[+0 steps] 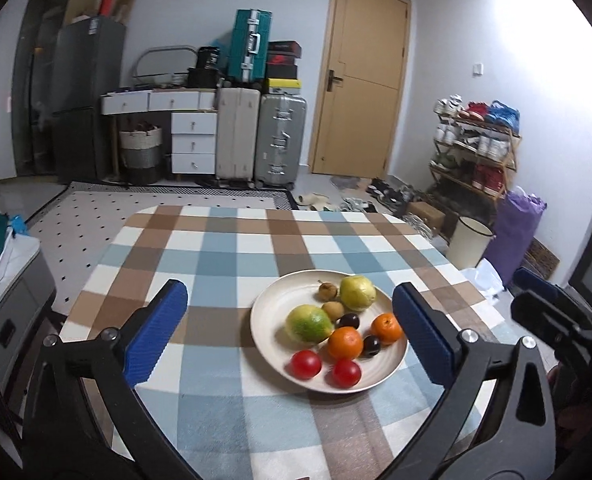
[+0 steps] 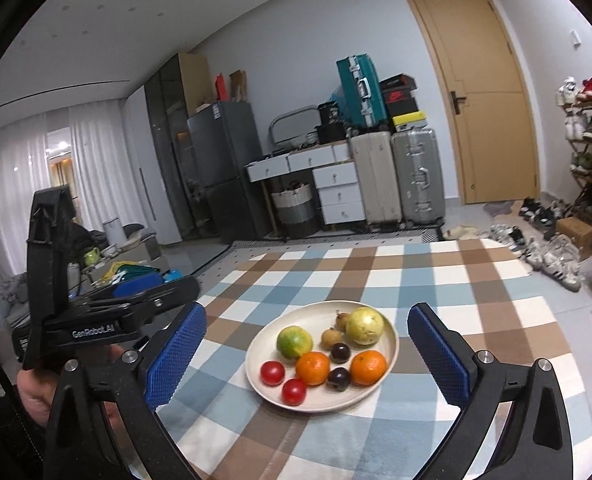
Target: Organize fruits
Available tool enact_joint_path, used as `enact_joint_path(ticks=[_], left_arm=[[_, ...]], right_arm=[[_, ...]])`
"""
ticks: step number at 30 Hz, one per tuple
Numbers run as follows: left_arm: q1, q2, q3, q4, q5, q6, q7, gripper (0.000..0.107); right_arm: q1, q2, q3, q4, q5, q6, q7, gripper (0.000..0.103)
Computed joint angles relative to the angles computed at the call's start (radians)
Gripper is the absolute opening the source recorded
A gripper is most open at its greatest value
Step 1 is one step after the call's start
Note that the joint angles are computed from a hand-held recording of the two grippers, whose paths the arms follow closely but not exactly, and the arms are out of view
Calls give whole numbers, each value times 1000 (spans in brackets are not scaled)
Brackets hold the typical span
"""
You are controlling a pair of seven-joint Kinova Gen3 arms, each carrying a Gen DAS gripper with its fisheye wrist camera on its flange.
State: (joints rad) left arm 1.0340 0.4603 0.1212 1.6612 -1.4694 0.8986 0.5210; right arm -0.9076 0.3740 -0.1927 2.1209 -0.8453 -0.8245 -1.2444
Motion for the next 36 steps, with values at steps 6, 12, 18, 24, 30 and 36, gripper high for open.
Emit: enact_joint_path(ticks=[6,12,18,24,30,36], left_arm=[[61,17,0,49,-21,124,123,102],[102,67,8,56,-79,243,177,102],[111,126,7,57,-67,302,212,102],[117,178,-11,59,-83,321,232,102],[102,181,-12,55,-91,298,223,102],[106,192,-19,41,-99,291,212,102]], right_arm=[[-33,64,-10,54,-17,-159,-60,102],[-69,109,1,41,-123,-198,14,102],[-55,127,-4,61,-108,-210,-26,102],[-49,126,-2,71,-87,-210,-40,102],[-63,119,5,52,-128,-189,13,102],[-102,133,8,16,-187,-202,146,102]])
